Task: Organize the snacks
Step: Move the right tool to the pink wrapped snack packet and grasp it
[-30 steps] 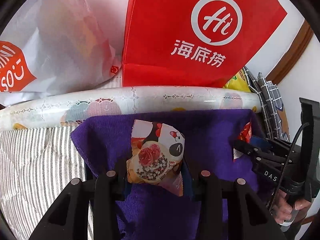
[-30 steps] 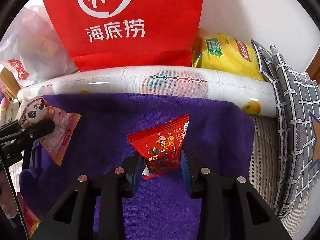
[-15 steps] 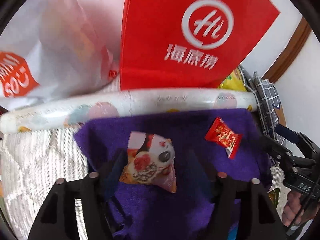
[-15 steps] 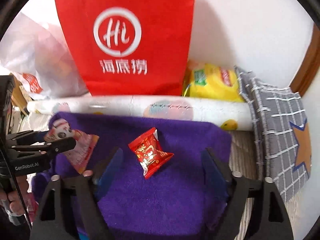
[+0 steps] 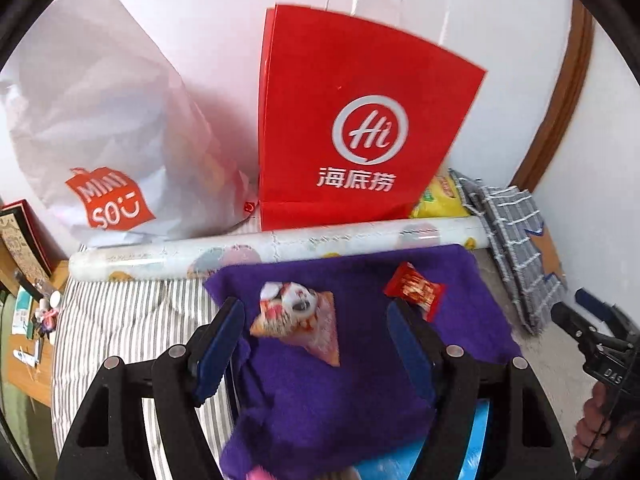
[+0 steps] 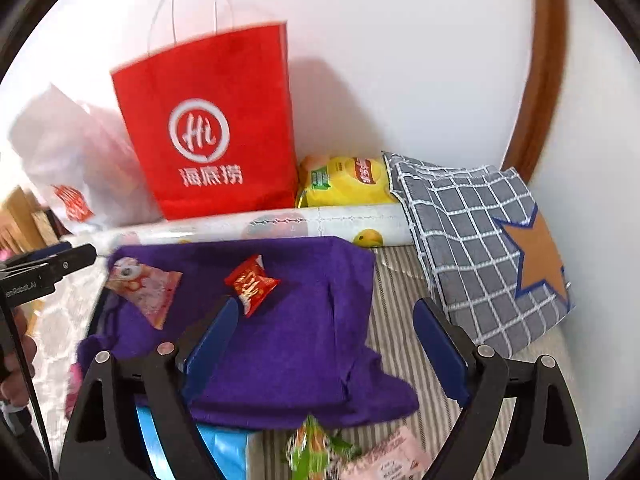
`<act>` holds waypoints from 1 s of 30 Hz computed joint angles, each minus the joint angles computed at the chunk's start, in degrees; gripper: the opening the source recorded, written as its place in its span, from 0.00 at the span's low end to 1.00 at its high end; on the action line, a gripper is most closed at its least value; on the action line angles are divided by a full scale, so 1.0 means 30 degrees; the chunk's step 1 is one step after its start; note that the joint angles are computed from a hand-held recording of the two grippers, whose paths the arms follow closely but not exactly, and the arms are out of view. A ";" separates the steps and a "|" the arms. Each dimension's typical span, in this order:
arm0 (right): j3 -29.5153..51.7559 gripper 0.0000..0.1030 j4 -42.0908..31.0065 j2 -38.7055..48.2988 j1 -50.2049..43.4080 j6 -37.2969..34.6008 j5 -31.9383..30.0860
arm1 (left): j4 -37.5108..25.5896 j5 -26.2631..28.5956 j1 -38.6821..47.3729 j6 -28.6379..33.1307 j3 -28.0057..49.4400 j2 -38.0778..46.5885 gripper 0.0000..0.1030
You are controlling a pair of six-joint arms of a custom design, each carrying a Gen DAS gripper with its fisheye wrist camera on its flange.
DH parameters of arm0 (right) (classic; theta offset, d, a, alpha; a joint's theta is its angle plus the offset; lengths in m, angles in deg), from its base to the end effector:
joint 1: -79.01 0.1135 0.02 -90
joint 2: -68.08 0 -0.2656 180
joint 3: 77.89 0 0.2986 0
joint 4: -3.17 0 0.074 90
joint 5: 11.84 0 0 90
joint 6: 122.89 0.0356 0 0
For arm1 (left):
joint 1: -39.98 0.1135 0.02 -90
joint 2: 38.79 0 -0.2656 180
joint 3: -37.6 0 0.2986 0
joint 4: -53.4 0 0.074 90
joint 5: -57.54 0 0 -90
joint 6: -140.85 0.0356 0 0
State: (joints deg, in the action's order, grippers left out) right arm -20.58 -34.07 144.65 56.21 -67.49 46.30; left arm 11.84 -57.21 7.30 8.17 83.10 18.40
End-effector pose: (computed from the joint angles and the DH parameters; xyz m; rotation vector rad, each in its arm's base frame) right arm 0.2818 -0.0981 0.1864 -0.4449 2.3299 0.2501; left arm 0.2034 -0.1128 0.1910 -0.3803 2.3563 -0.0700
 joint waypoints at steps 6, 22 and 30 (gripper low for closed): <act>0.0867 0.83 -0.4209 0.1359 -0.3527 -0.3237 -0.1988 | -0.3818 -0.2198 -0.3836 -0.3567 0.0108 -0.1214 0.70; 0.0474 0.46 -0.2244 0.6837 -0.6861 -0.5763 -0.0606 | -0.9083 -0.3904 -1.1349 -1.5965 -0.2001 -0.1889 0.70; 0.1264 0.46 -0.1240 0.8658 -0.6000 -0.3872 -0.0834 | -1.0444 -0.3472 -1.1469 -1.6877 -0.1869 -0.1721 0.70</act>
State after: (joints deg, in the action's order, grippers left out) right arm -16.79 -37.79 170.63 38.20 -79.11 43.79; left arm -19.49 -67.63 -27.11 -42.46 77.50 13.24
